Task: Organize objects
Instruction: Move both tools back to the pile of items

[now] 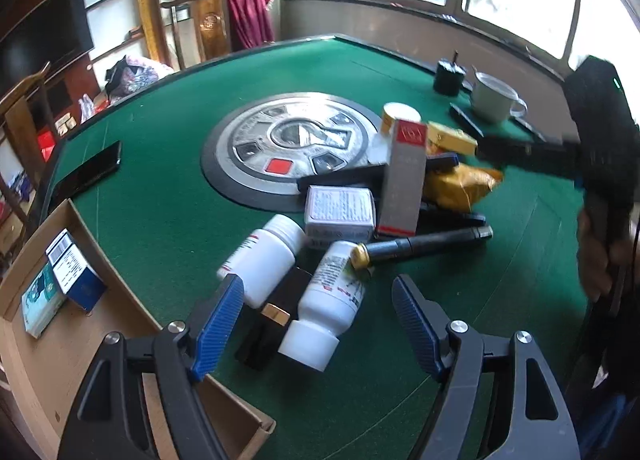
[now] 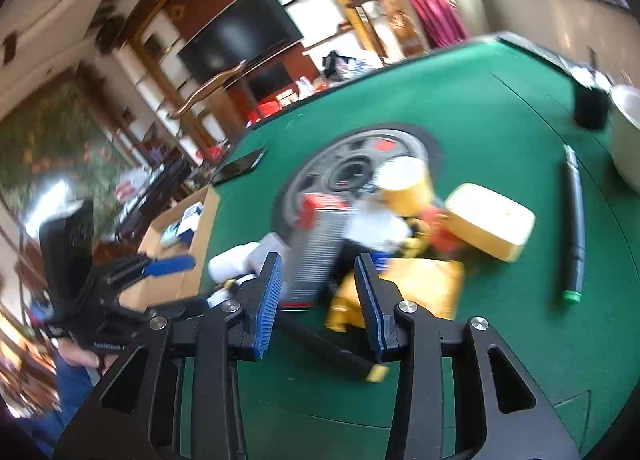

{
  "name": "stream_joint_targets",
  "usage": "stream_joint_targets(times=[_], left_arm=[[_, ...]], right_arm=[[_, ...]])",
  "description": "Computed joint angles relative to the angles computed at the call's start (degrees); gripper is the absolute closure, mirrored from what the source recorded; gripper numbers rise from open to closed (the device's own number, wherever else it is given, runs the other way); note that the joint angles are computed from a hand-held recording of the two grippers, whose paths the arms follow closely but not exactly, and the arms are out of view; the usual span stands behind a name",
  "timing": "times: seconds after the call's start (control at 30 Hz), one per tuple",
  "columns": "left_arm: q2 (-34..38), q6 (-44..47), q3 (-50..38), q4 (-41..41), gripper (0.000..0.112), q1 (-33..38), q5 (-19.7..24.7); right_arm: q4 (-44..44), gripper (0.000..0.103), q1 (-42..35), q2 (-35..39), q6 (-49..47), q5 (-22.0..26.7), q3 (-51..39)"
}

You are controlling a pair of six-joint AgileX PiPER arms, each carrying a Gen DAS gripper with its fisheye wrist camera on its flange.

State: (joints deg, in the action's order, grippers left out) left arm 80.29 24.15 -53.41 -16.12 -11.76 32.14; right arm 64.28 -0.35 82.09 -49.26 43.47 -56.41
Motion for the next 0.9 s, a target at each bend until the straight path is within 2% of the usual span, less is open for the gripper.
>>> stream_joint_targets(times=[0.13, 0.27, 0.43, 0.53, 0.6, 0.67, 0.8, 0.9], left_arm=[[1.11, -4.35, 0.4, 5.99, 0.035, -4.02, -1.02], [2.07, -6.1, 0.48, 8.04, 0.035, -5.37, -1.82], [2.98, 0.2, 0.48, 0.26, 0.035, -3.57, -1.88], [3.36, 0.45, 0.82, -0.4, 0.035, -4.01, -2.24], [3.27, 4.5, 0.75, -4.49, 0.035, -3.63, -1.0], [3.2, 10.27, 0.57, -10.29, 0.035, -2.37, 1.36], [4.16, 9.29, 0.05, -8.97, 0.035, -2.67, 2.44], [4.42, 7.81, -0.08, -8.2, 0.035, -2.54, 1.82]], right_arm=[[6.21, 0.066, -5.63, 3.41, -2.91, 7.2, -0.6], [5.45, 0.066, -3.04, 4.61, -4.3, 10.53, -2.44], [-1.77, 0.066, 4.48, 4.89, -2.43, 7.34, -4.05], [-5.57, 0.066, 6.98, 6.33, -0.36, 5.76, -4.86], [-7.6, 0.066, 8.12, 6.74, 1.07, 4.42, -5.05], [-7.38, 0.065, 7.76, 7.16, 0.6, 5.13, -4.96], [-7.78, 0.065, 7.95, 9.44, 0.08, 9.36, -6.36], [-10.79, 0.065, 10.66, 8.96, 0.93, 7.01, -6.11]])
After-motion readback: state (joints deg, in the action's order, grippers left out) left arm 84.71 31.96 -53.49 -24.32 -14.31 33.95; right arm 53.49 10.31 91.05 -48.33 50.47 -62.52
